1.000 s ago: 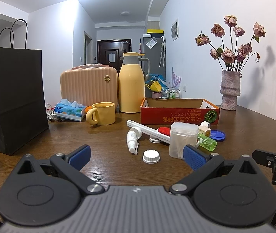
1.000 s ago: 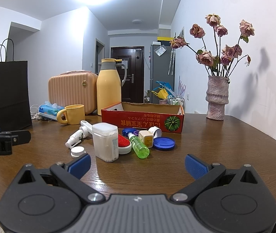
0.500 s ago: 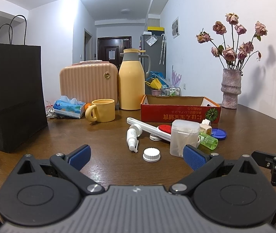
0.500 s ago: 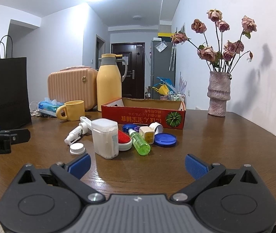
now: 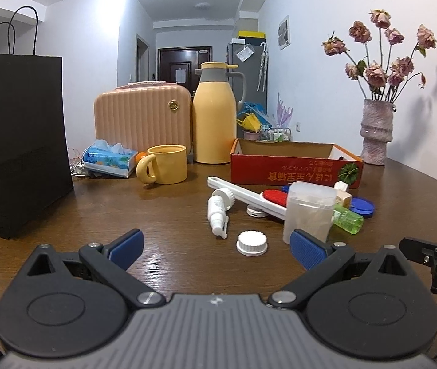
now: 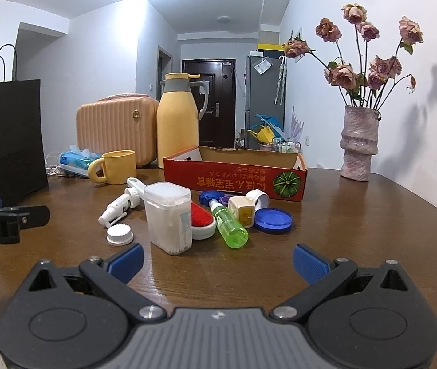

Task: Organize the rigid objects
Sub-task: 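Move the right gripper to the white cotton-swab container and close on it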

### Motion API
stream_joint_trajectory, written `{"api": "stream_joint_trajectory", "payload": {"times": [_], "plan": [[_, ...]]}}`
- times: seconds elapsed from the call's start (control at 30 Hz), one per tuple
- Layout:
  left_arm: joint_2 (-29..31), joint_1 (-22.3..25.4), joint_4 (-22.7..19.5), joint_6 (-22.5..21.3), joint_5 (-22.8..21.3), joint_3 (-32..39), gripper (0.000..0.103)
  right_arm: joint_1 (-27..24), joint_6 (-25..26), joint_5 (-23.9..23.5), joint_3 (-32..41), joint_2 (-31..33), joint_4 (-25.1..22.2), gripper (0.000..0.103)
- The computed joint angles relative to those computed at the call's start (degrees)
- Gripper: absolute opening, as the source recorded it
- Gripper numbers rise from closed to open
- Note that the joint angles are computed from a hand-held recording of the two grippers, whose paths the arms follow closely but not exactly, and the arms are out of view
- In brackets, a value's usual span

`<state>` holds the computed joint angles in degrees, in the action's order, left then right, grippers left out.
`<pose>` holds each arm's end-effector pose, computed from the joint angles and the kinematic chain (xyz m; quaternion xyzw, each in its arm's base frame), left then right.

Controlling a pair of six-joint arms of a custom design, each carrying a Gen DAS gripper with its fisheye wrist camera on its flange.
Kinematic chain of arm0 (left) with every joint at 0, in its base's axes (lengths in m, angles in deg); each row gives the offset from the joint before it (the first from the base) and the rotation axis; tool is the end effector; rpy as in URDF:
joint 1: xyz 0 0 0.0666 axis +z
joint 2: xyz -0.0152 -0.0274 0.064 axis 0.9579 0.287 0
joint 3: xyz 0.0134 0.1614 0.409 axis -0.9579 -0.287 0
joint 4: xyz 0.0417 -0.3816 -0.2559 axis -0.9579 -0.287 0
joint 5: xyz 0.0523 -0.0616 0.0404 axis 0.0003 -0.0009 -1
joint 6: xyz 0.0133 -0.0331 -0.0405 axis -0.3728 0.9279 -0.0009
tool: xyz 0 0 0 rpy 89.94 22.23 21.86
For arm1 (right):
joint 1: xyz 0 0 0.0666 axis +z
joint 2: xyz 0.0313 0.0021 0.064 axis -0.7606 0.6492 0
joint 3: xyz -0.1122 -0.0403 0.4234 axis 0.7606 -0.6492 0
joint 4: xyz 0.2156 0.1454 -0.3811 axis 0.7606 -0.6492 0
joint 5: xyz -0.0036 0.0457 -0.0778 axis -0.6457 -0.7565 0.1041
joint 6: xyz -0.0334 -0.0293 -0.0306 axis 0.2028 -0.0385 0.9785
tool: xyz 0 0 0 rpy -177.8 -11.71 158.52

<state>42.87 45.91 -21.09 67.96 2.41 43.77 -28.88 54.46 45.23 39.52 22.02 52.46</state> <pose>0.5989 -0.3091 0.2450 0.1793 0.7998 -0.1171 0.5607 0.5042 0.1677 0.2284 0.1244 0.8151 -0.0837 0.5596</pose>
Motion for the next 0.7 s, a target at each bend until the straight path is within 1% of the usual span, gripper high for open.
{"api": "stream_joint_trajectory", "payload": {"times": [0.2, 0.4, 0.6, 0.7], "plan": [[2.1, 0.5, -1.4, 0.1, -0.2, 3.0, 0.103, -1.1, 1.2, -1.7, 2.3, 2.1, -0.4, 0.103], [4.1, 0.7, -2.5, -0.8, 0.1, 5.8, 0.103, -2.1, 2.1, -3.4, 4.8, 4.2, -0.9, 0.103], [6.0, 0.9, -4.3, -0.8, 0.2, 8.7, 0.103, -3.1, 1.8, -6.1, 7.8, 6.6, -2.4, 0.103], [7.2, 1.1, -5.5, -1.1, -0.1, 10.5, 0.103, -3.5, 2.6, -6.8, 9.7, 8.0, -3.1, 0.103]]}}
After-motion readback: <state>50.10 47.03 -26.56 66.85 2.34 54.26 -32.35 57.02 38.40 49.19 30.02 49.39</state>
